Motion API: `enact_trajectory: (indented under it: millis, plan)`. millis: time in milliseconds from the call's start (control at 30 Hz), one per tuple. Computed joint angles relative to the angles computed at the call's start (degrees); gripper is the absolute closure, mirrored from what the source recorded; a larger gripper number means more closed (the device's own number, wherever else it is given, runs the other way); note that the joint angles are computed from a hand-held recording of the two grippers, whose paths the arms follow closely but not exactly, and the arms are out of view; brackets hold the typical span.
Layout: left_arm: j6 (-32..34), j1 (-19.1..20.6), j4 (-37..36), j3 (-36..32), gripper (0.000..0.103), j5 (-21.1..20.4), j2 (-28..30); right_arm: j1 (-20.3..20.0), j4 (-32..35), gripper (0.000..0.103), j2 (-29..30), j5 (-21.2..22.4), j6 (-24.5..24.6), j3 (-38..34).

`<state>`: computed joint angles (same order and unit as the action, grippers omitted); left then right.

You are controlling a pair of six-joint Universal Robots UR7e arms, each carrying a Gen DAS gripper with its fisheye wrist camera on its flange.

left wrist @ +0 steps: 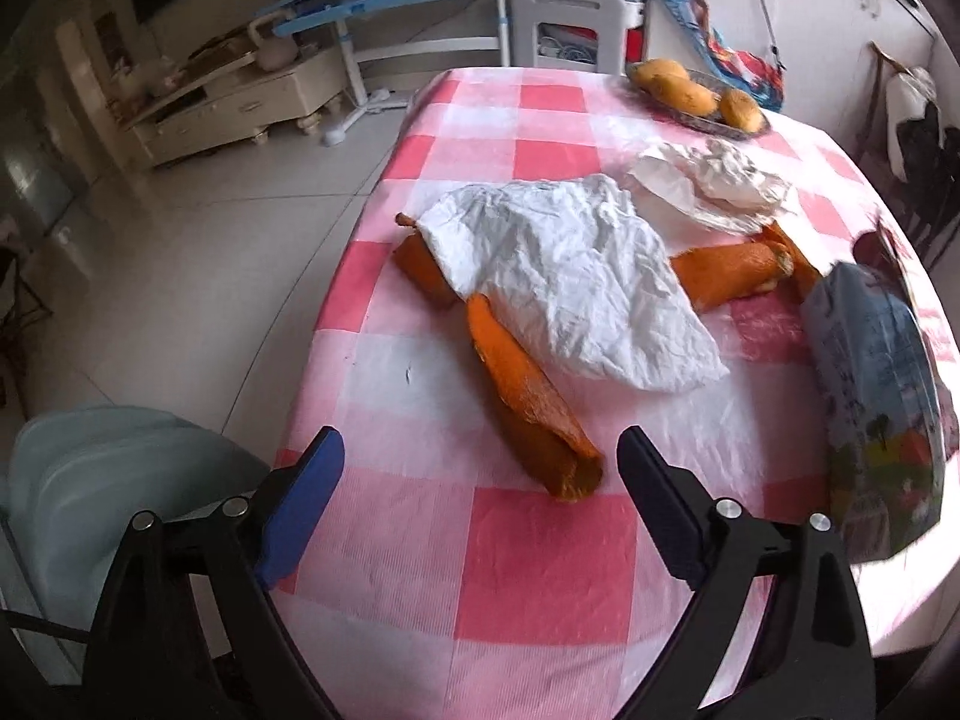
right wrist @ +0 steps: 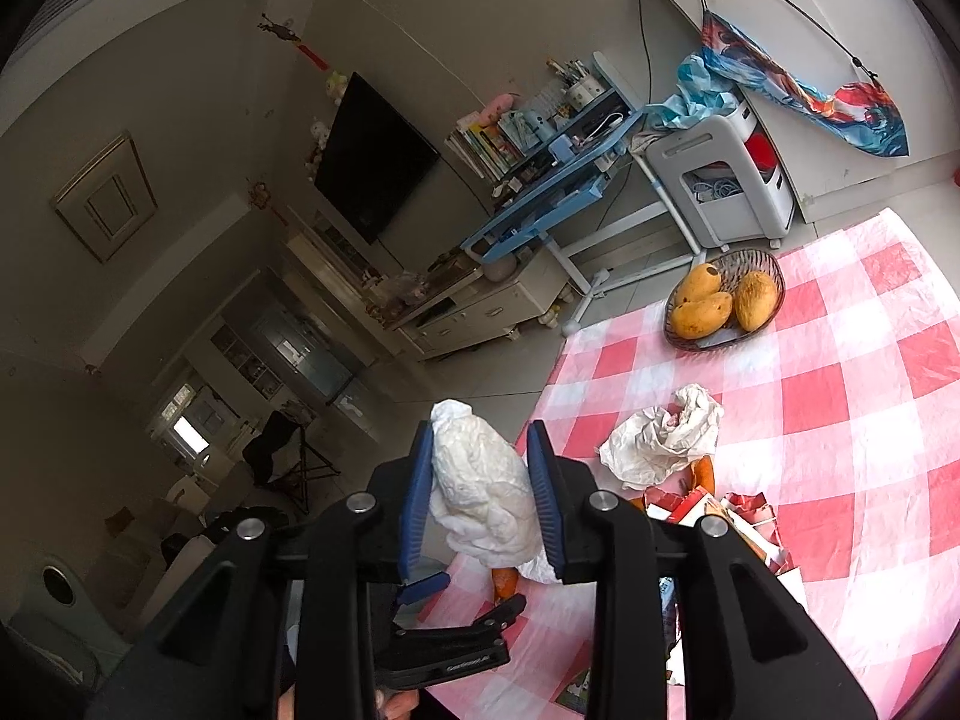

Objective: Collect trash
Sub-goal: 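Lift the white wrap with the right tool while the left tool grasps an orange peel, then carry the wrap and orange peel over the yellow bucket and open both tools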

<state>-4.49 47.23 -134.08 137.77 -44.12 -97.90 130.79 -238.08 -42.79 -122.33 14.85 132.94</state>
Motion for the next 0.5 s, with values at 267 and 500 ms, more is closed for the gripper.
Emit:
enact_trajectory:
  millis: [267,500]
  plan:
    - [2.76,2.15,-4.12,-0.36,0.084,-2.37,-0.94,-0.2,3.51,0.071,0.27,1.16,-0.36,-0.63]
    - [2.88,-2.83,-0.15,1.71,0.085,-1.99,-10.06,2.36,6.93,0.071,1.06,1.4,-1.56,-1.87]
